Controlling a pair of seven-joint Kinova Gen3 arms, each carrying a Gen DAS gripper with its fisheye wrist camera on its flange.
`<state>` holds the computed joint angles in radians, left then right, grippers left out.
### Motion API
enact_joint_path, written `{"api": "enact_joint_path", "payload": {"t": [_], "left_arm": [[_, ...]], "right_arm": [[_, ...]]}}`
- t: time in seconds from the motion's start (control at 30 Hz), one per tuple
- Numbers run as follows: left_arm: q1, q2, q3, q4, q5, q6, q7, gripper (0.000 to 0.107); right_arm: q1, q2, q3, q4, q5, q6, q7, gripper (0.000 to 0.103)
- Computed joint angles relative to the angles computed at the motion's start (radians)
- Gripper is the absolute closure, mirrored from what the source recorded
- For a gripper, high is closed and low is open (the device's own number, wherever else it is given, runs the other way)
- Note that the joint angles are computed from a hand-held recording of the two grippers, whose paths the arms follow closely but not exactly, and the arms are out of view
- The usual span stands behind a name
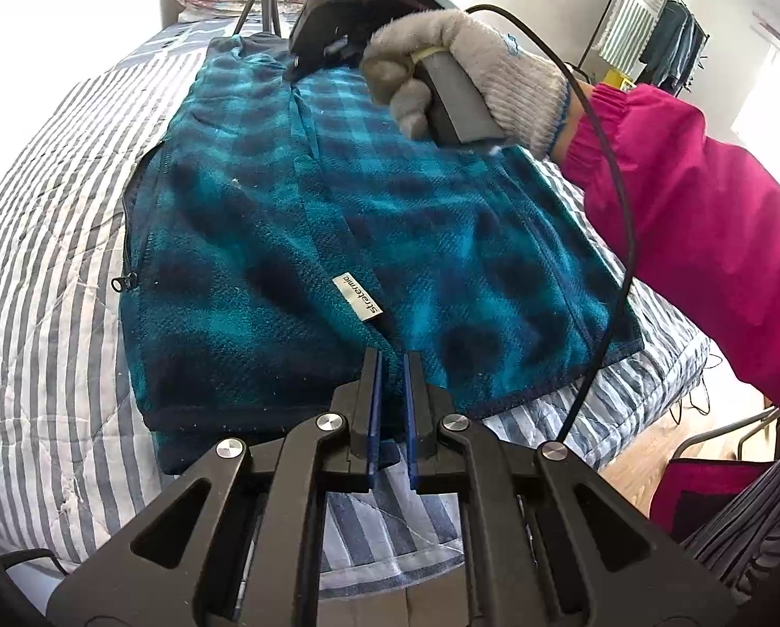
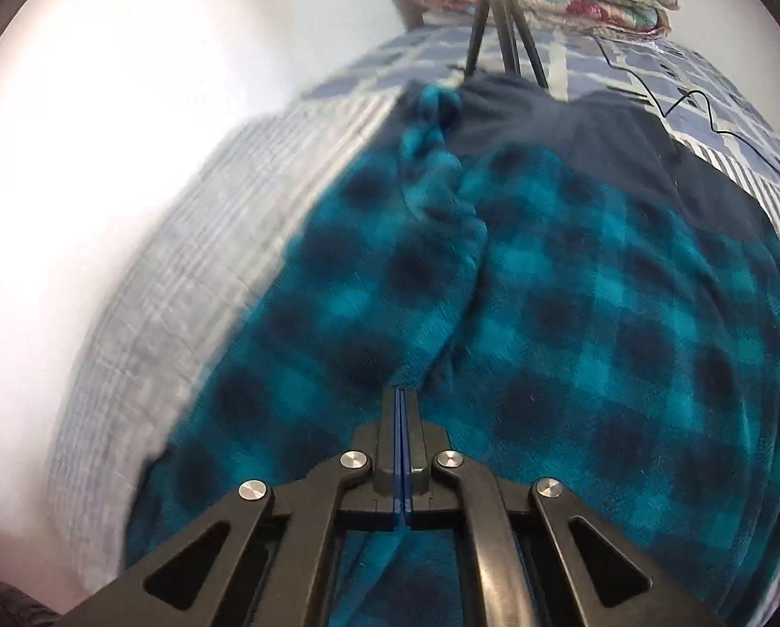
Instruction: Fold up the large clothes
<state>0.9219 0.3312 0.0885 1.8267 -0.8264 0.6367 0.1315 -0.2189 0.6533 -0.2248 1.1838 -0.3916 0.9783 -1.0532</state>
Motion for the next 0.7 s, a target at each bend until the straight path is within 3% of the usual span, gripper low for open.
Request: {"api": "enact_joint_path", "payload": {"t": [0.07,0.17,0.27,0.33,0.37,0.47,0.53,0.6,0.7], "left_arm": [[-0.027,0.014,0.017,-0.008,0.036,-0.013,-0.044,0.103],[-0.022,0.03,0.008,-0.024,0.071,0.003,-0.071,0.102],[-0.005,0.018,-0.009,-0.014,0.061,-0.006,-0.057,0.1],[-0.009,0.013,-0.01,-0.009,0.07,-0.014,-0.053,0.1],[-0.009,0.013,-0.011,-0.009,0.072,-0.017,-0.051,0.1],[0.004,0.013,-0.018,-0.013,0.051,-0.002,-0.048,0.1],[0.004,0.012,-0.017,-0.01,0.045,-0.004,-0.042,0.1],[0.001,0.011,-0.014,-0.004,0.045,-0.013,-0.04,0.1],[0.001,0.014,-0.011,-0.003,0.042,-0.017,-0.04,0.1]], "right_arm": [[0.055,0.006,-0.026,-0.003,-0.068,-0.029,0.011,0.103],[0.05,0.04,0.015,-0.032,-0.066,-0.021,-0.032,0.103],[0.122,0.094,-0.05,-0.081,-0.119,0.085,-0.045,0.096],[0.145,0.108,-0.073,-0.111,-0.135,0.148,-0.027,0.054],[0.129,0.095,-0.058,-0.109,-0.13,0.155,-0.01,0.051],[0.075,0.083,-0.032,-0.114,-0.084,0.186,-0.003,0.056],[0.031,0.076,-0.018,-0.111,-0.031,0.194,0.005,0.081],[-0.032,0.042,0.021,-0.062,0.041,0.142,0.024,0.096],[-0.014,0.022,0.003,-0.024,0.04,0.094,0.037,0.101]]}}
